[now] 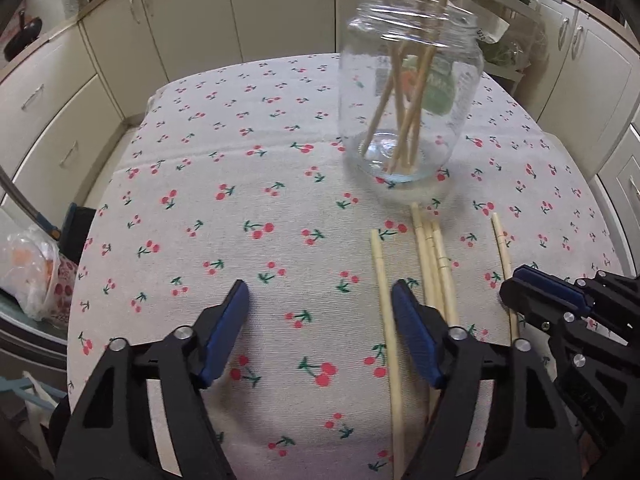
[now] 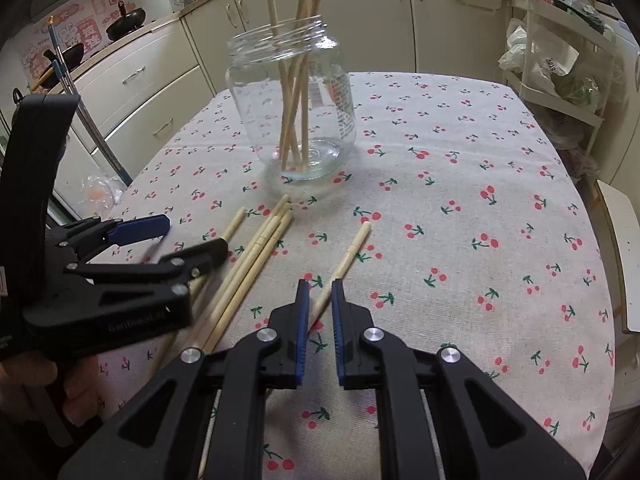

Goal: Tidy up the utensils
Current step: 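Move both tools back down to the remaining sticks, then close the left tool on one stick while the right tool grasps another stick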

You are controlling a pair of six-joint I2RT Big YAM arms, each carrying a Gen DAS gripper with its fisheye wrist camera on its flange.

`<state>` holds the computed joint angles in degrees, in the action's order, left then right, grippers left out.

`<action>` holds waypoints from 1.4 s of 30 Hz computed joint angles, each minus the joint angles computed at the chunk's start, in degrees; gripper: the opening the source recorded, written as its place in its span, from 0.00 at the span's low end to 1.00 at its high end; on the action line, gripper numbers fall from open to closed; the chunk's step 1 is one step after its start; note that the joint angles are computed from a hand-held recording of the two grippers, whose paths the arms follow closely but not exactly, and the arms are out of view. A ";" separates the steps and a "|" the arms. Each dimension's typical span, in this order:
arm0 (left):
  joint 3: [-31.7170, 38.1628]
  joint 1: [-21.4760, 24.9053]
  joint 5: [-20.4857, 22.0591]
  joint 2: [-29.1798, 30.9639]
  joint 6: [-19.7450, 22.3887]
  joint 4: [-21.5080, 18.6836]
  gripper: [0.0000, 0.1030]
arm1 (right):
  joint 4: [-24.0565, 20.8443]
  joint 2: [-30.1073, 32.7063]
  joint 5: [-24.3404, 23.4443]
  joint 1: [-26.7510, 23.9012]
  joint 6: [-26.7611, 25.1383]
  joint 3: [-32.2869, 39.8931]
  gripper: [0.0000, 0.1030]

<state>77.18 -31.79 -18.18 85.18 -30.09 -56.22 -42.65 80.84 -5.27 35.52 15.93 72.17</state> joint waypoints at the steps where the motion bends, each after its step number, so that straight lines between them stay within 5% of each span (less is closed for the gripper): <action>1: -0.15 0.18 0.20 -0.25 -0.02 0.06 0.57 | -0.24 0.33 -0.45 0.17 -0.89 0.43 0.11; 9: 0.54 1.17 2.13 0.68 1.27 1.98 0.50 | -2.67 1.81 -1.76 -0.27 -1.10 2.60 0.10; 16: 0.15 1.83 4.79 0.28 2.44 3.49 0.06 | -3.59 2.49 0.37 0.98 -3.24 3.65 0.10; 29: -0.84 2.15 6.36 -0.71 1.77 5.27 0.05 | -2.57 2.00 1.81 0.87 0.05 2.85 0.06; 34: -5.14 3.31 7.94 -7.04 0.12 15.57 0.05 | 0.06 0.90 -1.83 -0.75 3.21 0.75 0.06; 42: -2.13 6.09 8.13 -9.12 -0.19 25.88 0.05 | 0.09 1.14 -2.49 -0.95 3.28 0.95 0.06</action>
